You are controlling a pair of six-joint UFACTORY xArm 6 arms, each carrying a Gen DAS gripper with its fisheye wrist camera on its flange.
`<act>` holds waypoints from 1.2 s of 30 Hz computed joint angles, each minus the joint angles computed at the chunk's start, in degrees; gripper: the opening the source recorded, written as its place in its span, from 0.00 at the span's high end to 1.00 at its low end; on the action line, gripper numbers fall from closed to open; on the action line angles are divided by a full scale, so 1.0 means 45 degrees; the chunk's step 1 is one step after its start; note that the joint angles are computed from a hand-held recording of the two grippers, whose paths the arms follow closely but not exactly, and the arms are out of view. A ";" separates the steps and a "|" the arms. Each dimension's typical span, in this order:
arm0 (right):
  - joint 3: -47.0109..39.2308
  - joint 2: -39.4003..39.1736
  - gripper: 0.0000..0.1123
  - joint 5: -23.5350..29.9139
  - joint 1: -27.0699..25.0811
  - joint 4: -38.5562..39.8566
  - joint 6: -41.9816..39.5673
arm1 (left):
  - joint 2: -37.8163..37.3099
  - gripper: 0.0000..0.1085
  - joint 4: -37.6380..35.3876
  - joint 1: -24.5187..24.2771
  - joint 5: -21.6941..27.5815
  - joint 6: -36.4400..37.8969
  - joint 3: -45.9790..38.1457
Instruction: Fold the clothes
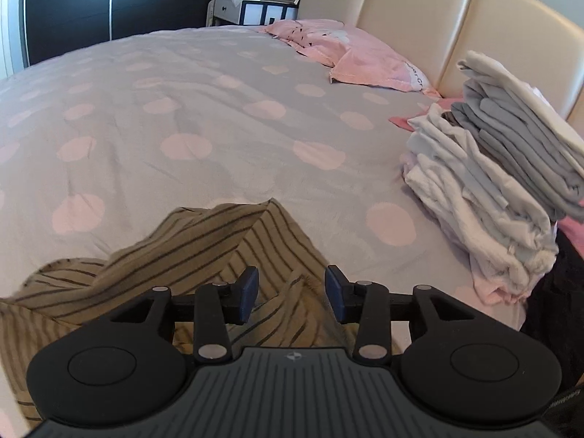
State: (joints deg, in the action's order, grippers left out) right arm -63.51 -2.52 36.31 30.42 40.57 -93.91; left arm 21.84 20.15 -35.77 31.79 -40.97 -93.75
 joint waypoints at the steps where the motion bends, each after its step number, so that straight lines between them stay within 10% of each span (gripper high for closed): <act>1: 0.0088 -0.0031 0.63 -0.0296 0.0115 -0.0289 0.0013 | -0.0045 0.65 0.0031 -0.0008 0.0343 0.0394 -0.0081; 11: 0.0913 0.0088 0.69 -0.2793 0.1226 -0.2288 0.0034 | -0.0697 0.72 0.0056 0.0049 0.1366 0.1484 0.0880; 15: 0.1174 -0.0046 0.95 -0.3489 0.1323 -0.2934 0.0100 | -0.0888 0.72 -0.0063 0.0062 0.1292 0.1683 0.1214; 25: 0.1134 -0.0591 0.96 -0.2979 0.0799 -0.4669 0.0676 | -0.1894 0.67 -0.2035 0.0196 0.1356 0.5642 0.2338; 36: 0.0971 -0.0554 0.96 -0.2174 0.0612 -0.5407 0.1372 | -0.1105 0.66 0.1721 -0.0676 0.2856 0.7499 0.1513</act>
State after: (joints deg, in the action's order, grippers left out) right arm -59.14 -5.01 26.53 33.17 16.24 -87.73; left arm 16.87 27.89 -38.81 44.64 -7.23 -86.94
